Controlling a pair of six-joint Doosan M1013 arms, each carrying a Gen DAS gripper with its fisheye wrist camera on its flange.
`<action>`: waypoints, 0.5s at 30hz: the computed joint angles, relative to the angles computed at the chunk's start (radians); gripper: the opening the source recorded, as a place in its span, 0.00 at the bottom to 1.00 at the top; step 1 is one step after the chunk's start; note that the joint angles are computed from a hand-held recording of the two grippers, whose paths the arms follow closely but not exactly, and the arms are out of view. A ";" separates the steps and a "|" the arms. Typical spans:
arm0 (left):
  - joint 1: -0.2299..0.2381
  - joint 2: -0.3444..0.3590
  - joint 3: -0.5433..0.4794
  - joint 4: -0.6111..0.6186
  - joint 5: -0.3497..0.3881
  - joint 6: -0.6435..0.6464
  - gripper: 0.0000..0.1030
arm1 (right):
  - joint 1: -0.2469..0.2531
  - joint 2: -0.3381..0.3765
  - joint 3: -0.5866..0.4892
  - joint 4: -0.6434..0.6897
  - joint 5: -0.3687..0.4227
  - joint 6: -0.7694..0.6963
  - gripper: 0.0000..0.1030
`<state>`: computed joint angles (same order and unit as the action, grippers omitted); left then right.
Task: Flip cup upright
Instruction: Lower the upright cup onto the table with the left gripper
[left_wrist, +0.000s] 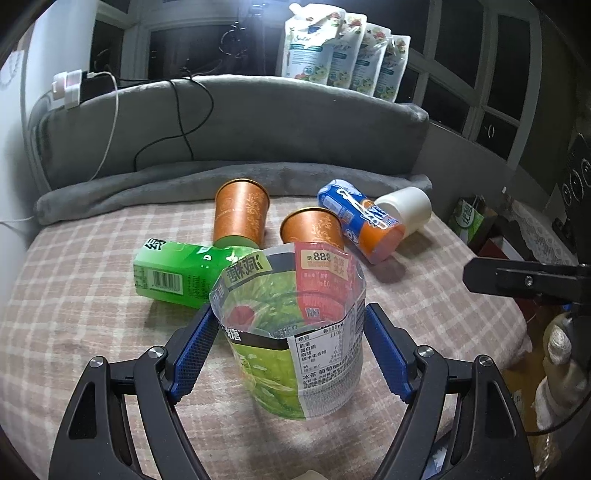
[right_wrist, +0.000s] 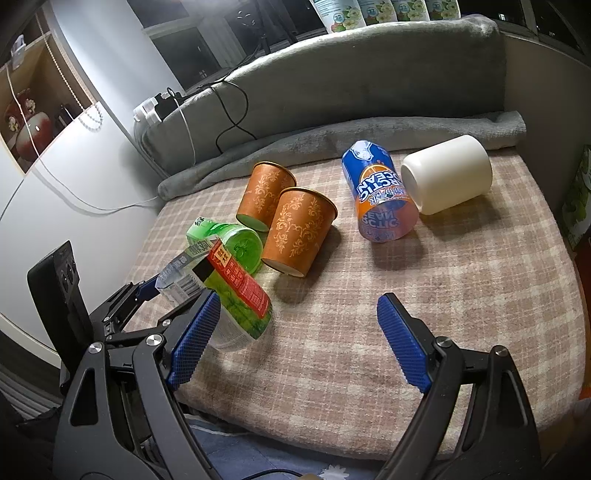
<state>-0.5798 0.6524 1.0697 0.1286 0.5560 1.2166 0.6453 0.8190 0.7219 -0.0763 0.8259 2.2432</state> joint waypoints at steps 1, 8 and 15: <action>-0.001 0.000 -0.001 -0.006 0.002 0.010 0.78 | 0.000 0.000 0.000 -0.001 0.000 0.001 0.87; 0.002 0.008 -0.018 -0.068 0.020 0.059 0.78 | 0.000 -0.003 0.005 -0.004 -0.005 0.006 0.87; 0.007 0.010 -0.024 -0.144 0.039 0.112 0.78 | -0.002 -0.013 0.025 -0.007 -0.017 0.015 0.87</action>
